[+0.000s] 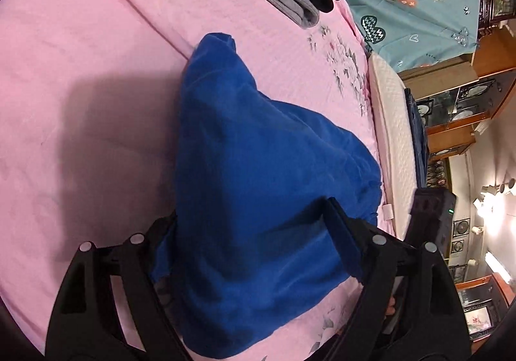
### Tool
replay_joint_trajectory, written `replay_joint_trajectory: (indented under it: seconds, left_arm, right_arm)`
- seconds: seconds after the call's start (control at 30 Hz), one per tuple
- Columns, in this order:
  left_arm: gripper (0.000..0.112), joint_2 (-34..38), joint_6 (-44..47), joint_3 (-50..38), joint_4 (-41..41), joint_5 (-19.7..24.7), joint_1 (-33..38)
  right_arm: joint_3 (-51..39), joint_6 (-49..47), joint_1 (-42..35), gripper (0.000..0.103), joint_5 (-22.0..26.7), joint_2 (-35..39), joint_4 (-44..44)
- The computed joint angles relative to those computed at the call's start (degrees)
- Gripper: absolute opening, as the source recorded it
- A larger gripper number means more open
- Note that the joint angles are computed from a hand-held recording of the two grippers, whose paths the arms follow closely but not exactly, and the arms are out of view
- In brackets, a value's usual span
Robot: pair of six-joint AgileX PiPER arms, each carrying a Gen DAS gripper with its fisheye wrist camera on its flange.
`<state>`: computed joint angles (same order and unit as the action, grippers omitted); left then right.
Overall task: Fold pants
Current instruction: 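Grasp the folded bundle with both tools and lift it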
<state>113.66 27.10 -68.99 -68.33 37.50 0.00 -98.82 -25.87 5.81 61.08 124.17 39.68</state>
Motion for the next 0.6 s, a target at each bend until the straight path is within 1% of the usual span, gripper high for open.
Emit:
replay_joint_trajectory:
  seconds: [0.03,0.07,0.1,0.13,0.17,0.2,0.27,0.37,0.43,0.5,0.57,0.6]
  left_arm:
    - [0.083,-0.1,1.0,0.3,-1.1,0.0,0.2]
    - [0.080,-0.1,1.3,0.4,-1.7,-0.3,0.2]
    - [0.073,-0.6,0.0,0.6,-0.4,-1.5,-0.2]
    - [0.058,-0.9,-2.2,0.4,2.1,-2.5,-0.8]
    - [0.047,-1.0,-2.1,0.4,2.5,-2.5,-1.2]
    - [0.043,-1.8,-0.5,1.4,0.6,-3.1,-1.4]
    - [0.032,-4.3,0.8,3.2,0.1,-5.1,-2.0]
    - [0.029,-9.7,1.2,6.3,0.6,-8.4,-3.6]
    - [0.029,-12.7,-0.1,6.9,2.1,-9.6,-3.9]
    - [0.029,-15.6,-1.6,5.9,4.6,-9.2,-2.8]
    - [0.029,-16.4,-6.6,1.0,11.1,-7.3,-1.3]
    - [0.029,-15.8,-10.8,-3.3,16.4,-6.0,-0.6]
  right_arm:
    - [-2.6,1.1,0.4,0.089,1.3,2.2,-0.4]
    - [-3.3,0.6,0.4,0.091,1.1,3.3,0.7]
    - [-3.8,0.2,0.5,0.090,0.7,3.9,1.6]
    - [-3.6,-0.7,0.7,0.086,0.3,4.0,2.8]
    - [-3.6,-1.2,1.0,0.063,0.6,4.2,3.6]
    - [-2.3,-0.6,1.8,0.053,-1.4,3.0,2.2]
    - [-0.1,-1.5,3.1,0.044,-3.9,0.5,0.0]
    - [3.1,-2.5,4.2,0.038,-6.6,-3.5,-0.9]
    - [5.0,-3.7,4.6,0.038,-7.8,-6.3,-0.6]
    - [5.2,-4.6,4.9,0.037,-7.7,-8.4,0.0]
    - [2.3,-4.9,5.3,0.037,-6.5,-9.0,0.7]
    - [-0.4,-4.6,5.6,0.037,-5.6,-8.6,0.7]
